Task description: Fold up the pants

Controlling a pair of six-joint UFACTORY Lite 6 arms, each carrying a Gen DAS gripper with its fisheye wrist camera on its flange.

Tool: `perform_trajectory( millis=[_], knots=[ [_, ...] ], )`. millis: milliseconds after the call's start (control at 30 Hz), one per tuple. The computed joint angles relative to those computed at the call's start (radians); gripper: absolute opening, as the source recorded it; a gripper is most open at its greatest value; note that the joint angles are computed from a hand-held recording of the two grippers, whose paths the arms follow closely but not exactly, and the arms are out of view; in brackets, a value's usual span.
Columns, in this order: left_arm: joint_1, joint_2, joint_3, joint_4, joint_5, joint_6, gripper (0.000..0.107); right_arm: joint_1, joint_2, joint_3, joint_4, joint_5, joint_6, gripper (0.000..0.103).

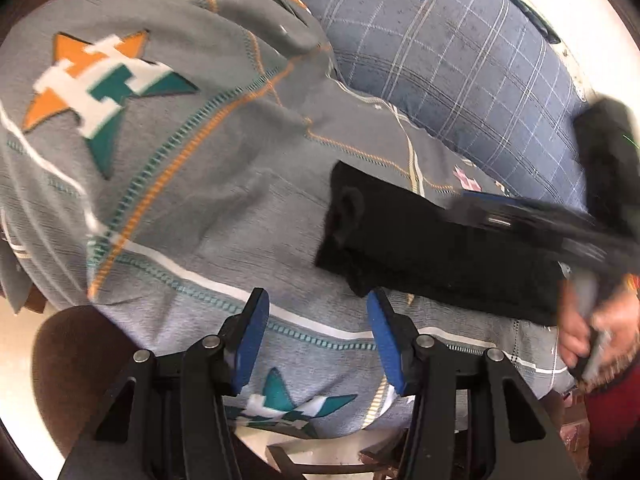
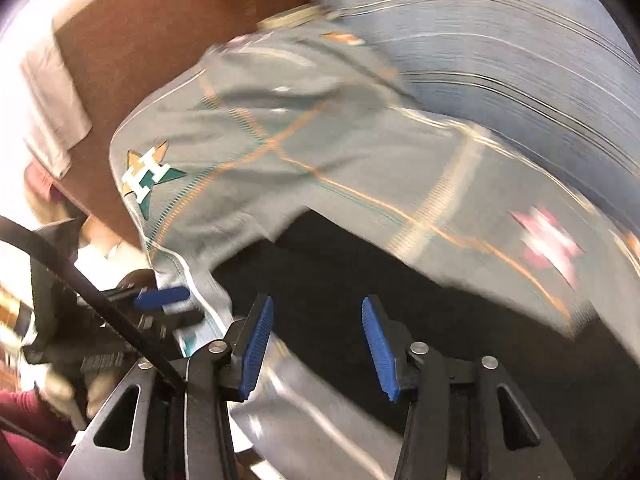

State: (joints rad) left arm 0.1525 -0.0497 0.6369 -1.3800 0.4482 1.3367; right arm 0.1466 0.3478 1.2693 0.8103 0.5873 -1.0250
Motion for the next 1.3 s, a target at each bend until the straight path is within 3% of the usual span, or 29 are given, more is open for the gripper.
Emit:
perform_trajectory(
  millis=[167, 200, 233, 333, 600, 700, 800, 867, 1067, 1100, 1167, 1200, 1300],
  knots=[
    [0.097, -0.045, -0.015, 0.043, 0.065, -0.008, 0.050, 0.137, 0.329, 0.338, -0.218, 0.030, 0.232, 0.049],
    [0.109, -0.051, -0.016, 0.048, 0.072, -0.006, 0.050, 0.157, 0.351, 0.358, -0.266, 0.031, 0.271, 0.040],
    [0.125, -0.056, -0.017, 0.052, 0.083, -0.002, 0.050, 0.172, 0.348, 0.343, -0.291, 0.023, 0.279, 0.006],
    [0.174, -0.038, 0.005, 0.053, 0.127, 0.014, 0.050, 0.189, 0.248, 0.215, -0.269, -0.048, 0.241, 0.006],
    [0.181, 0.037, 0.087, 0.028, 0.140, 0.013, 0.050, 0.122, -0.028, 0.038, 0.029, -0.202, 0.072, 0.006],
    [0.179, 0.047, 0.095, 0.040, 0.141, -0.003, 0.050, 0.136, 0.055, 0.118, -0.016, -0.127, 0.132, 0.006],
    [0.171, 0.055, 0.095, 0.037, 0.124, -0.005, 0.050, 0.169, 0.168, 0.165, -0.075, -0.062, 0.162, 0.014],
    [0.176, 0.061, 0.100, 0.053, 0.121, -0.017, 0.050, 0.180, 0.245, 0.207, -0.143, 0.040, 0.197, 0.027],
    [0.197, 0.078, 0.114, 0.055, 0.107, -0.018, 0.050, 0.107, 0.173, 0.105, 0.000, 0.131, 0.032, 0.031],
    [0.195, 0.081, 0.119, 0.053, 0.107, -0.020, 0.050, 0.089, 0.154, 0.102, 0.036, 0.119, 0.012, 0.032],
    [0.178, 0.081, 0.124, 0.051, 0.095, -0.032, 0.050, 0.096, 0.142, 0.121, 0.016, 0.033, 0.046, 0.049],
    [0.170, 0.083, 0.128, 0.053, 0.094, -0.039, 0.050, 0.113, 0.147, 0.130, -0.013, -0.023, 0.073, 0.052],
    [0.136, 0.069, 0.125, 0.070, 0.077, -0.064, 0.050, 0.188, 0.213, 0.190, -0.197, -0.168, 0.214, 0.055]
  ],
)
